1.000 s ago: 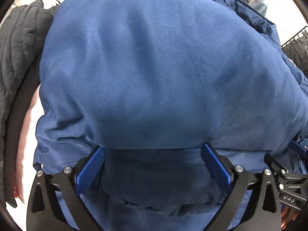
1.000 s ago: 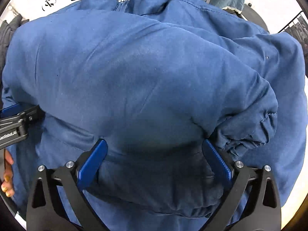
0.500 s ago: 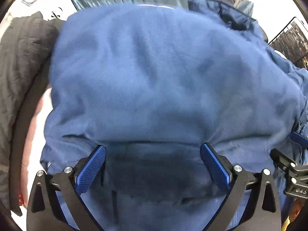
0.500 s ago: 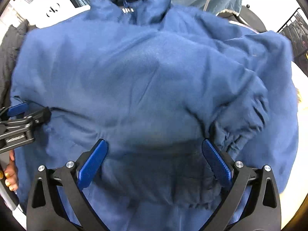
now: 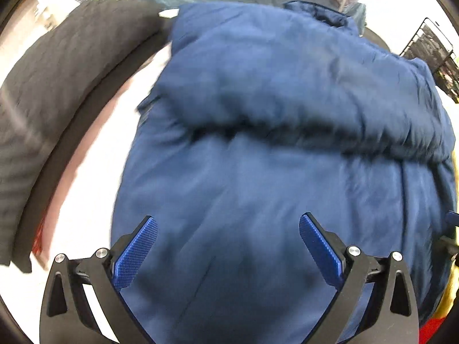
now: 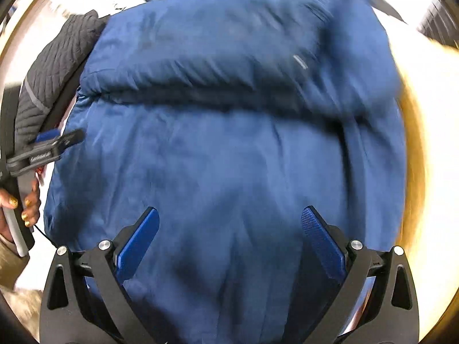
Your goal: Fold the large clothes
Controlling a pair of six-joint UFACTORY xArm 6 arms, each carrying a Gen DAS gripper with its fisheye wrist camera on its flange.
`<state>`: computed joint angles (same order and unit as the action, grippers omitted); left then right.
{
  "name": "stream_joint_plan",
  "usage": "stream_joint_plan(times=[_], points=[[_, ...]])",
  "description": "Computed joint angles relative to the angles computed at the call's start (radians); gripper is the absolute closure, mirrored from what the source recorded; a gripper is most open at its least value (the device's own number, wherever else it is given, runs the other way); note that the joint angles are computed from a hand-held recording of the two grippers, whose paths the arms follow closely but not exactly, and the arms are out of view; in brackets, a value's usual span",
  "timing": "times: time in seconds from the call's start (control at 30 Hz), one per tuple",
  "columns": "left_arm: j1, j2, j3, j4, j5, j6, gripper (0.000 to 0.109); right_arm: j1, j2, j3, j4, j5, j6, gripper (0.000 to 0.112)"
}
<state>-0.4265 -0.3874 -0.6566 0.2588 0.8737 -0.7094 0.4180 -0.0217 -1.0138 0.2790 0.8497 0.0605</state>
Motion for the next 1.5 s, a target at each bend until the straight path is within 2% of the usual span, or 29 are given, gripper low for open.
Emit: stream_joint_plan(times=[0.27,0.37,0.4,0.47,0.53,0.57,0.6,0.73,0.8,0.83,0.93,1.07,1.23,1.37,1.43,1.47,1.5], points=[[0.109,-0.35,0.2,-0.017,0.168,0.046,0.012,-0.09,-0.142,0.156,0.113,0.0,-0.073,0.014],[0.159,-0.463,0.255,-0.064,0.192,0.066,0.012,-0.108,-0.187,0.189,0.106,0.005,-0.085,0.014],[0.17,-0.448,0.257,-0.073,0.158,0.098,0.012,-0.116,-0.205,0.206,0.104,0.012,-0.084,0.014],[0.205,-0.509,0.291,-0.109,0.171,0.148,0.012,-0.128,-0.229,0.231,0.114,0.019,-0.083,0.014],[0.21,-0.593,0.324,-0.128,0.218,0.134,0.012,-0.146,-0.269,0.267,0.127,0.031,-0.092,0.014],[0.223,-0.627,0.339,-0.147,0.234,0.179,0.012,-0.152,-0.284,0.28,0.127,0.035,-0.093,0.014],[0.226,-0.619,0.342,-0.172,0.218,0.186,0.012,-0.158,-0.309,0.301,0.122,0.039,-0.091,0.014],[0.209,-0.733,0.419,-0.221,0.246,0.182,0.013,-0.177,-0.375,0.365,0.112,0.062,-0.069,0.014],[0.211,-0.742,0.434,-0.245,0.248,0.199,0.014,-0.202,-0.411,0.396,0.111,0.084,-0.063,0.014],[0.215,-0.716,0.438,-0.257,0.216,0.211,0.014,-0.211,-0.423,0.406,0.109,0.09,-0.063,0.014],[0.216,-0.757,0.455,-0.267,0.23,0.221,0.014,-0.245,-0.463,0.432,0.09,0.105,-0.061,0.014],[0.298,-0.749,0.451,-0.322,0.222,0.296,0.014,-0.286,-0.474,0.443,0.107,0.12,-0.091,0.014],[0.356,-0.722,0.468,-0.413,0.209,0.392,0.014,-0.266,-0.456,0.456,0.184,0.141,-0.147,0.015],[0.318,-0.701,0.514,-0.493,0.163,0.429,0.015,-0.239,-0.442,0.489,0.266,0.158,-0.169,0.018],[0.298,-0.681,0.528,-0.504,0.142,0.408,0.019,-0.236,-0.429,0.499,0.312,0.171,-0.178,0.025],[0.294,-0.677,0.534,-0.511,0.132,0.401,0.025,-0.234,-0.42,0.502,0.346,0.175,-0.19,0.031],[0.294,-0.669,0.539,-0.535,0.122,0.401,0.036,-0.229,-0.406,0.5,0.377,0.181,-0.205,0.035]])
